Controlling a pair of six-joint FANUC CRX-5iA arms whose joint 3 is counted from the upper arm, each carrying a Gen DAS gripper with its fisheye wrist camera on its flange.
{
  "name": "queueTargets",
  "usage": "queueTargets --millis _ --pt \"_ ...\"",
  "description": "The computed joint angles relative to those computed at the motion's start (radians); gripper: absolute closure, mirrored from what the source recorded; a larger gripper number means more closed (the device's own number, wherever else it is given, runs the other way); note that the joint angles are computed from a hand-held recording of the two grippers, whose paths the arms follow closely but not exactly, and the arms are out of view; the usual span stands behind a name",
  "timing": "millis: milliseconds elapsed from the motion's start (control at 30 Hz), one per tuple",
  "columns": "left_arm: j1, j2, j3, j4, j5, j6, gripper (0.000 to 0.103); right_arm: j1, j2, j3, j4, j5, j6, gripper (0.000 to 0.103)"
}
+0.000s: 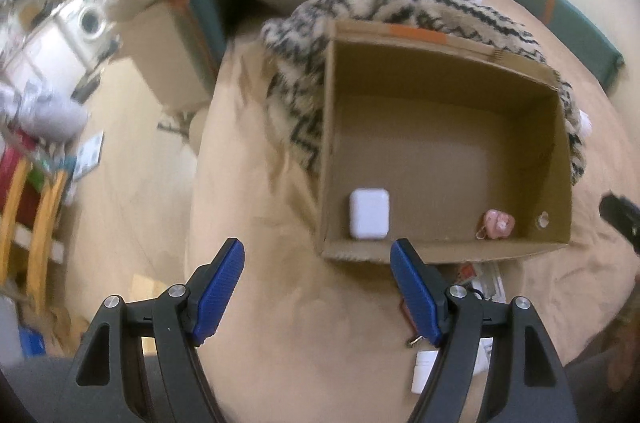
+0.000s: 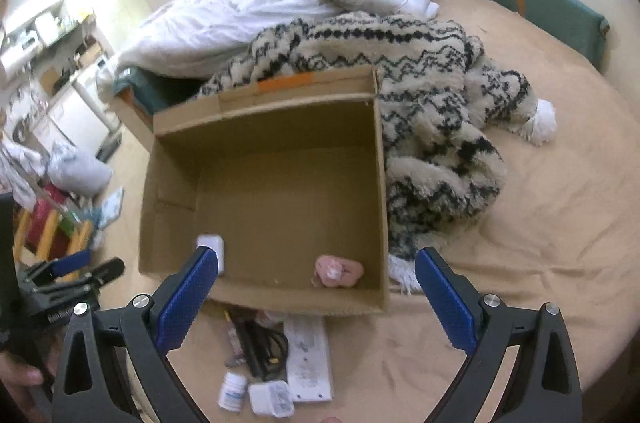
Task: Organize rigid objects
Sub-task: 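Withdraw both tools from the box back toward the remaining items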
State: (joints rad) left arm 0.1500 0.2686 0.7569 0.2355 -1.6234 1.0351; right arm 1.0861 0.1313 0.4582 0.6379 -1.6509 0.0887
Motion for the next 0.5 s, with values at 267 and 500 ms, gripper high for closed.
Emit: queueTargets --millis 267,500 --pt "-0.007 -0.012 -0.04 -0.045 0.043 0.02 0.03 0.015 -0.05 -0.068 -0.095 0.038 -0.093 0.0" --pt "-0.005 0.014 -0.004 -0.055 0.005 0.057 0.03 -0.032 -0.122 -0.165 -0.224 0.203 -0.172 0.0"
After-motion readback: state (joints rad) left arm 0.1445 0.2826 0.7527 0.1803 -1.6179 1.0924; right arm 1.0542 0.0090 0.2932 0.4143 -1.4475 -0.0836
